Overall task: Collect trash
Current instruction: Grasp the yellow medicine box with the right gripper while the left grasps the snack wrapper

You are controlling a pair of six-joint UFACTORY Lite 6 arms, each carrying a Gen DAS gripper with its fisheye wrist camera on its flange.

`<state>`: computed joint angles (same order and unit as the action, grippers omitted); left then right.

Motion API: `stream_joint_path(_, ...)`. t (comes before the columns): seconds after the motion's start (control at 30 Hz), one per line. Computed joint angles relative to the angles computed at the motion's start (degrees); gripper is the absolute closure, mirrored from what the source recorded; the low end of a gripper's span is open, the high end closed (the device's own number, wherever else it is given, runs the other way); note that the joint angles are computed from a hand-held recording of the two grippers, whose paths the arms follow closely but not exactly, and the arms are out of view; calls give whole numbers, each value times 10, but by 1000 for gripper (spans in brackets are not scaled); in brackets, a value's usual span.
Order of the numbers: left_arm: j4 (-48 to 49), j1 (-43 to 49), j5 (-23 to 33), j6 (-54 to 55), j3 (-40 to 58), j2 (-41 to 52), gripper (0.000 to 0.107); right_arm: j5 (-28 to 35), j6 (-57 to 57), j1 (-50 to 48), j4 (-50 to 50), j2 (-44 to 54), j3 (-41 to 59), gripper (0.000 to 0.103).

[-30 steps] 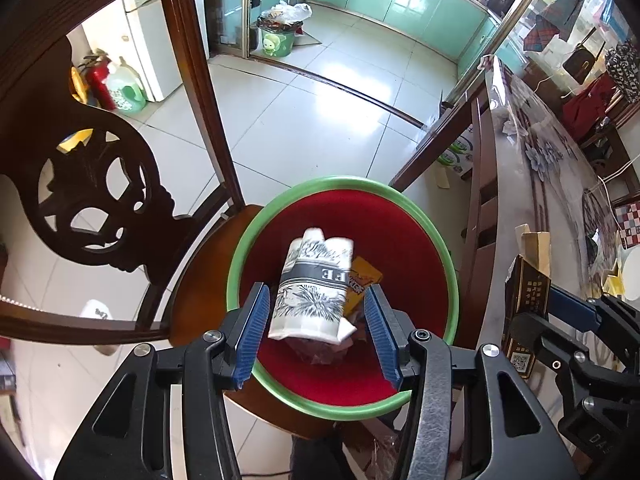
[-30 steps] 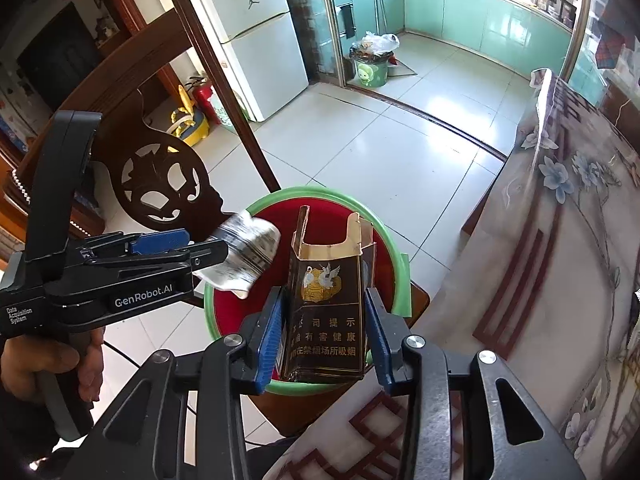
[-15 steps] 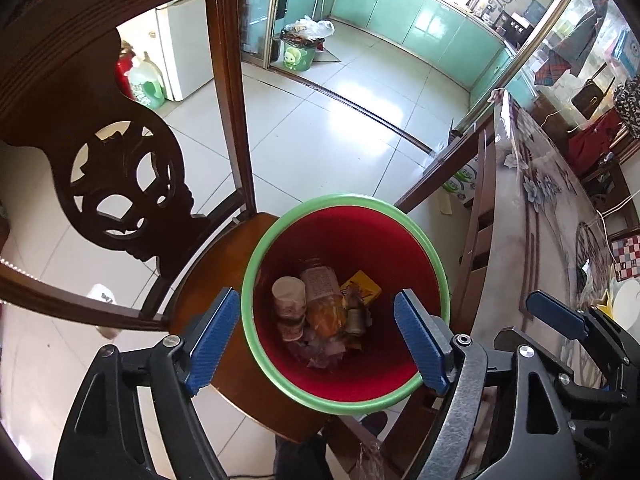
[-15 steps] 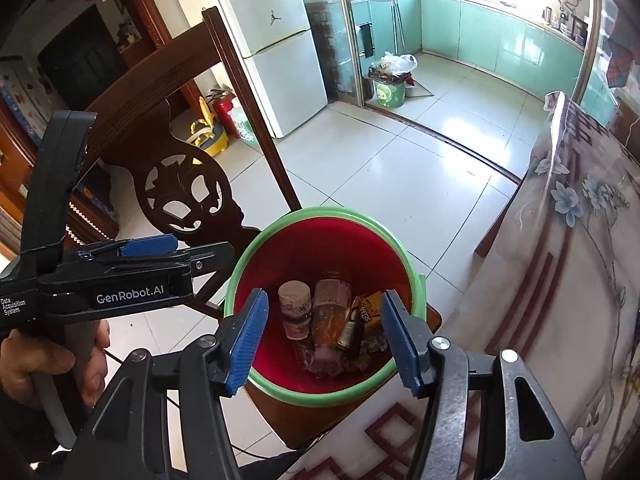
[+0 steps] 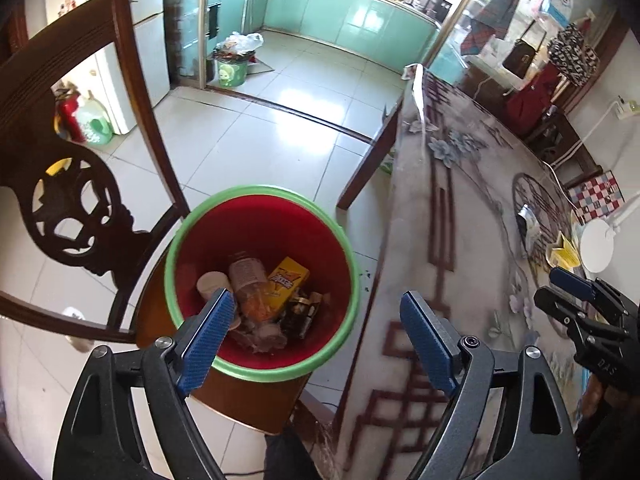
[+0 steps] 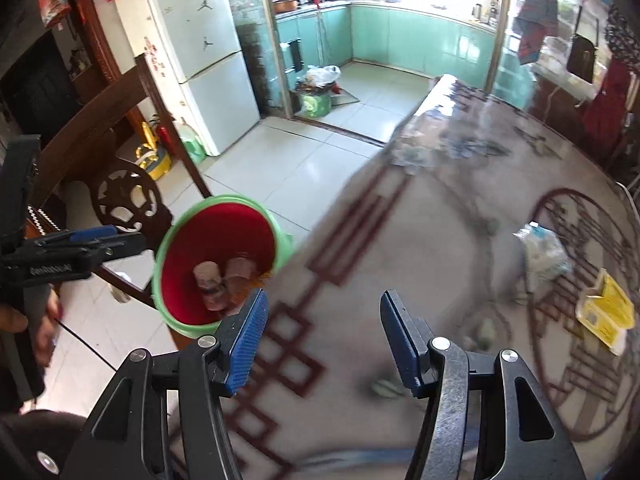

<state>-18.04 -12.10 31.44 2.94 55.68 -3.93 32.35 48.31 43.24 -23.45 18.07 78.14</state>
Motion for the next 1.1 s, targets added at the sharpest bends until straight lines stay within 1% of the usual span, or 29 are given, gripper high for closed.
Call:
stream_joint_path(0.07, 16, -37, -3, -27, 5, -3, 21, 16, -13, -38, -16, -89, -98, 45)
stream_joint_path(0.1, 25, -57, -5, -43, 8, -3, 21, 26, -47, -70, -8, -134, -142, 45)
stream_joint_path(0.2, 61, -116, -12, -107, 19, 3, 21, 37, -224, -202, 46, -244, -241, 46)
stream_joint_path(0.23, 78, -136, -14, -135, 24, 8, 21, 40, -284, -248, 58, -265, -259, 45)
stream_joint_path(0.3, 120, -180, -14, -203, 36, 18, 21, 42, -404, -350, 63, -272, -271, 45)
stream_joint_path(0.37, 169, -224, -10, -280, 51, 30, 21, 36, -523, -441, 85, -245, -250, 45)
stream_joint_path(0.47, 245, -297, 8, -407, 92, 66, 21, 33, -703, -561, 140, -161, -170, 45)
stream_joint_path(0.53, 285, -340, 26, -477, 129, 99, 21, 31, -823, -613, 182, -103, -114, 45)
stream_joint_path(0.6, 308, -378, 45, -536, 171, 134, 21, 38, -917, -643, 204, -35, -49, 45)
stream_joint_path(0.63, 315, -395, 55, -560, 197, 156, 21, 41, -939, -645, 205, -3, -21, 42)
stream_joint_path(0.7, 316, -420, 72, -585, 245, 196, 21, 77, -999, -654, 223, 73, 56, 39)
stream_joint_path(0.8, 331, -447, 110, -618, 330, 256, 21, 115, -1041, -645, 219, 160, 140, 39)
stream_joint_path(0.9, 343, -462, 153, -630, 430, 324, 21, 133, -1048, -635, 212, 223, 192, 39)
stream_joint_path(0.97, 346, -464, 186, -625, 514, 381, 21, 145, -1042, -633, 208, 261, 219, 39)
stream_joint_path(1.0, 344, -463, 211, -617, 574, 419, 21, 153, -1048, -636, 224, 271, 226, 39)
stream_joint_path(1.03, 346, -462, 230, -608, 634, 458, 21, 160, -1065, -646, 257, 271, 227, 41)
stream_joint_path(1.07, 347, -459, 244, -598, 694, 497, 21, 157, -1073, -654, 284, 263, 219, 47)
stream_joint_path(1.1, 349, -457, 256, -588, 754, 537, 21, 160, -1081, -664, 315, 254, 211, 58)
